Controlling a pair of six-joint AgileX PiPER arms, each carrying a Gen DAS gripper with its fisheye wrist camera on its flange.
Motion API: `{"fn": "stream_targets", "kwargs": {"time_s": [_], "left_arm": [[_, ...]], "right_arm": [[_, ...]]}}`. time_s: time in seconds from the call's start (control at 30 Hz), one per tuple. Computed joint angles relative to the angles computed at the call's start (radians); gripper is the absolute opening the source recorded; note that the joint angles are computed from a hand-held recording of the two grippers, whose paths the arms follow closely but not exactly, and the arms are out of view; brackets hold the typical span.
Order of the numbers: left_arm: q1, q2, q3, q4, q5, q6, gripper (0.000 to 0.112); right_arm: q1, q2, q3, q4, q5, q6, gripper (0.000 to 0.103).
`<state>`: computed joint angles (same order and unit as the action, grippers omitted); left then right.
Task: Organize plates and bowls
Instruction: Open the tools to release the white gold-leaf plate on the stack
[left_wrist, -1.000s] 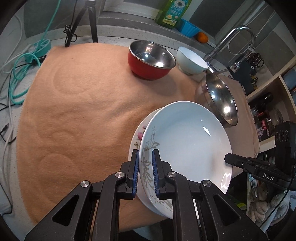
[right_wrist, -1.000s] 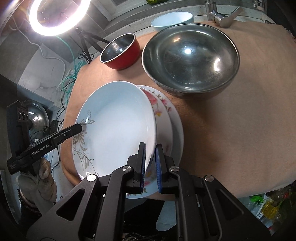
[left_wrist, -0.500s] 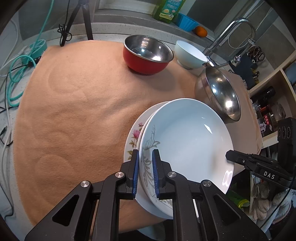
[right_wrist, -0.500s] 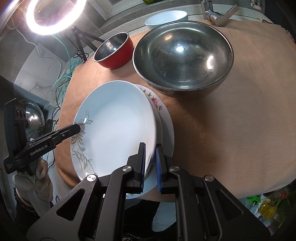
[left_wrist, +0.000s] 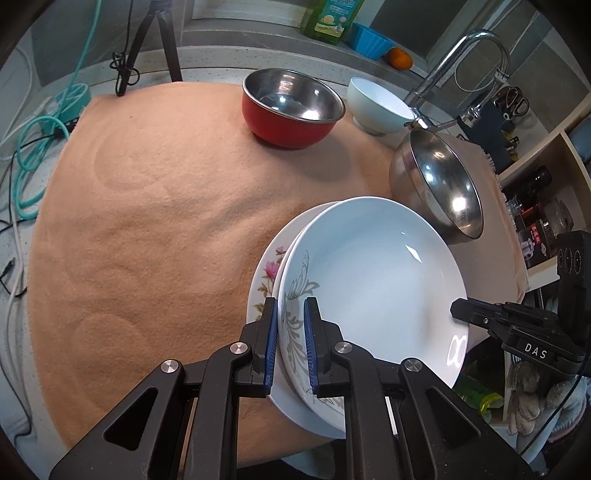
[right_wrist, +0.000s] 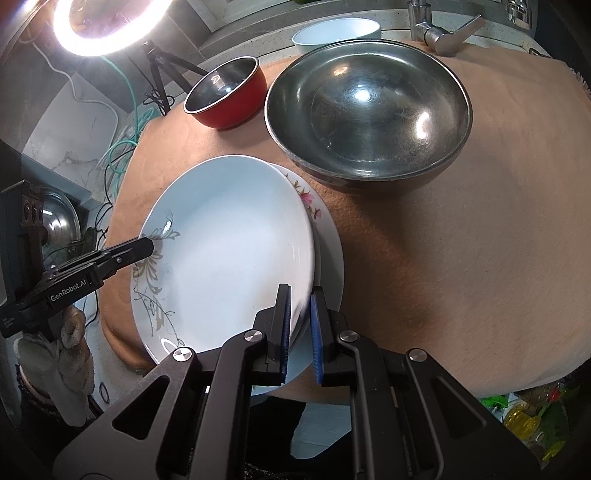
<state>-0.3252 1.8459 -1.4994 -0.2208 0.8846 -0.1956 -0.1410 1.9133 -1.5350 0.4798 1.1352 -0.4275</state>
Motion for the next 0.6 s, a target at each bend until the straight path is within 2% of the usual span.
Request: {"fn": "stream_targets", "kwargs": {"time_s": [0.6], "left_arm": [[0.001,0.002,-0.003,0.000,0.009,0.005,0.012]], "right_arm": [[0.018,0.009,-0.028,-0.044,0.015,-0.016,0.011]]}}
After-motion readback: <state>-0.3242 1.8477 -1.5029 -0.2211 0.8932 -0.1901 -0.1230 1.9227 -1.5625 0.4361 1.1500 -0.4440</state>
